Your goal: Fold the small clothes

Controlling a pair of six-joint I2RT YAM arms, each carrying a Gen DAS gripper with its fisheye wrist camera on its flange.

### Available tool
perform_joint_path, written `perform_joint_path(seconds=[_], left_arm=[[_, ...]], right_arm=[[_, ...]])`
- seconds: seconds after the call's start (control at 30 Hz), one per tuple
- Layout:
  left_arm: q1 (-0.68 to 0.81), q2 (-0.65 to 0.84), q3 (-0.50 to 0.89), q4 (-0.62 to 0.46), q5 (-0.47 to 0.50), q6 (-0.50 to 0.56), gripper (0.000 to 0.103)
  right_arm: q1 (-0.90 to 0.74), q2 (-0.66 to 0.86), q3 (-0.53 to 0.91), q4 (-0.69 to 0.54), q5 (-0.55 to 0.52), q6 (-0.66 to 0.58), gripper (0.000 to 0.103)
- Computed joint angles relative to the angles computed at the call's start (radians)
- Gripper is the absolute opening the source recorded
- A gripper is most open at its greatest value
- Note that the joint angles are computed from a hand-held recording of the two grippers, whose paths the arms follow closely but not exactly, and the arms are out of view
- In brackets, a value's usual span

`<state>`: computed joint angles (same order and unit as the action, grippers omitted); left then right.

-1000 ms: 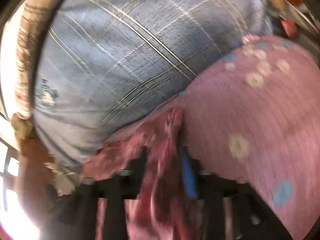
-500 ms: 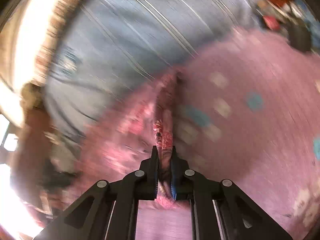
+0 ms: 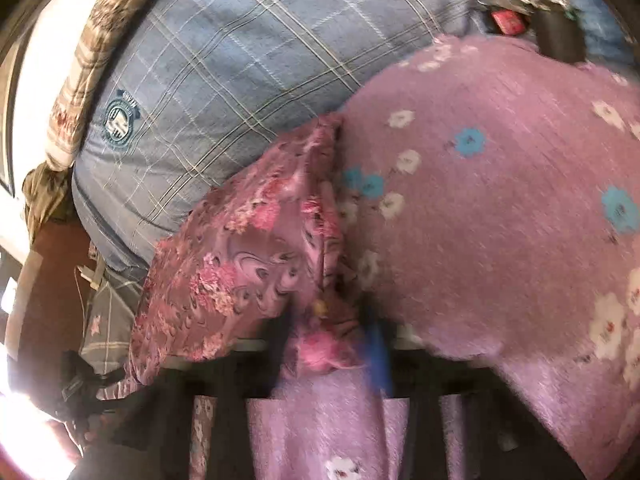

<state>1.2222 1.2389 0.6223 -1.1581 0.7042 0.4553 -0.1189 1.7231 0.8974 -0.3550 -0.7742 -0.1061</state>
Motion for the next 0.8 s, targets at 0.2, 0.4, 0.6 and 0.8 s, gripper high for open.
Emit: perform_joint_path(seconds=[0.2,0.4,0.6,0.8], left_arm=[[-0.016,0.04,0.035,0.075,-0.01,-0.134,0.009],[0.041,0.084,0.057,-0.008,-0.001,-0.01,0.009],[-0.087,-0.17,0.195,-0.138,0.043,0.054,0.03],[-0.564,-0.212,0.233,0.258,-0.236,-0.409,0.067]], right_arm=[[-0.076,-0.136,-0.043,-0.064,-0.116,-0.055,0.007],[-0.06,-0.046,-0.027,-0.103,0.044,-0.066,0.016],[0.001,-0.23,-0.057,0.028,0.048,0.058,0.018],[0.274,-0.155,0.011,0.172,0.139,0.179,0.018]])
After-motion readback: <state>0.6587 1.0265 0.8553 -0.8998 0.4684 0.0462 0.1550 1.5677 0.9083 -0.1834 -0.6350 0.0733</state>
